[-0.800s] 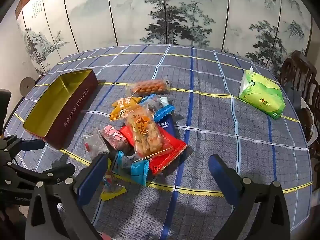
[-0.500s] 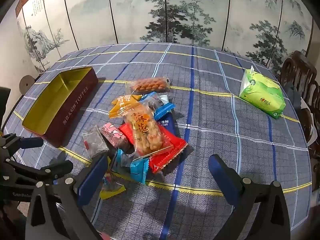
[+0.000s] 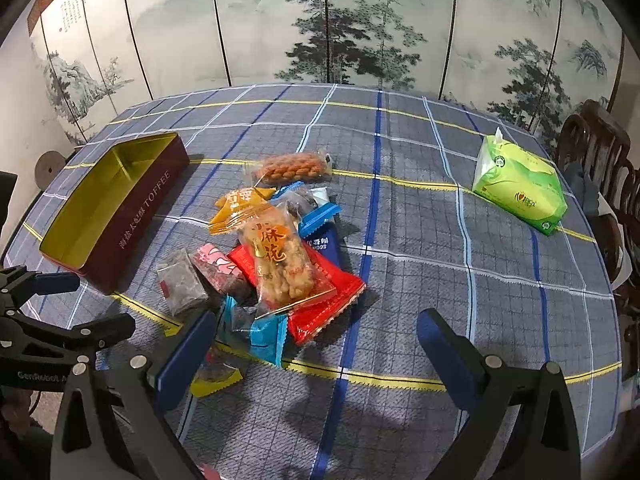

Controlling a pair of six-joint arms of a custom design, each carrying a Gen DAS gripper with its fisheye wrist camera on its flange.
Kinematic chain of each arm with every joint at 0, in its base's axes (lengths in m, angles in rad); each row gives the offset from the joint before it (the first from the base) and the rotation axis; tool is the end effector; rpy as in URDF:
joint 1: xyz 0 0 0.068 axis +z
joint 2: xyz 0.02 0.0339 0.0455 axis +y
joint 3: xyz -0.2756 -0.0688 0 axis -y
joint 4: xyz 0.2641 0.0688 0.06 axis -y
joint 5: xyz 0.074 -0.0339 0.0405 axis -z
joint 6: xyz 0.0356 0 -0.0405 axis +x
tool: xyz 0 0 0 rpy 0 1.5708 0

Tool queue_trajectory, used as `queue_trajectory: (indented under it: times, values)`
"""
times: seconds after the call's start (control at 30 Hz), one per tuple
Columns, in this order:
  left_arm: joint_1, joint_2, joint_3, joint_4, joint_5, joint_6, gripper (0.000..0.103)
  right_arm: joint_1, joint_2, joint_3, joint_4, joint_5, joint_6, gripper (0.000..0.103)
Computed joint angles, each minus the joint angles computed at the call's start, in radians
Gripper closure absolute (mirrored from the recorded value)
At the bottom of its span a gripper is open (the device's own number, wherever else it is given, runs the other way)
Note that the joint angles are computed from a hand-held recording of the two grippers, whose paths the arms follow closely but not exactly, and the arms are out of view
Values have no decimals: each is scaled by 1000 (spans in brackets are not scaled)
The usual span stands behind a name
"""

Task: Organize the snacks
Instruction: 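Move both grippers toward the snack pile beside the gold tin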

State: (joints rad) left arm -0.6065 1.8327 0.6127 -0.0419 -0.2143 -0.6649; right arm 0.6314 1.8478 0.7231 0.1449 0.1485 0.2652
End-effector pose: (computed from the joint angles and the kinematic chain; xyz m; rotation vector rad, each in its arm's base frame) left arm 0.2274 -0.1486 0.0487 -0.1271 2.7648 -0.0163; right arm 0.2649 0.1872 0.0755 -0.4062 2.5100 0.1650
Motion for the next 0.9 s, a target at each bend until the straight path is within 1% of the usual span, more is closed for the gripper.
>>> queue_trajectory:
  times: [0.23, 0.4, 0.63, 0.73, 0.9]
  values:
    - [-4, 3, 17, -39, -10, 0, 7, 0, 15, 20, -1, -3, -13, 1]
    - [-4, 6, 13, -25, -12, 0, 7, 0, 19, 28, -3, -5, -20, 1]
    - [-3, 13, 19, -25, -2, -2, 7, -2, 23, 41, -8, -7, -37, 1]
    - [-5, 16, 23, -33, -11, -1, 7, -6, 27, 48, -11, -12, -45, 1]
    - [-6, 19, 22, -34, -21, -3, 7, -15, 37, 62, -11, -32, -72, 6]
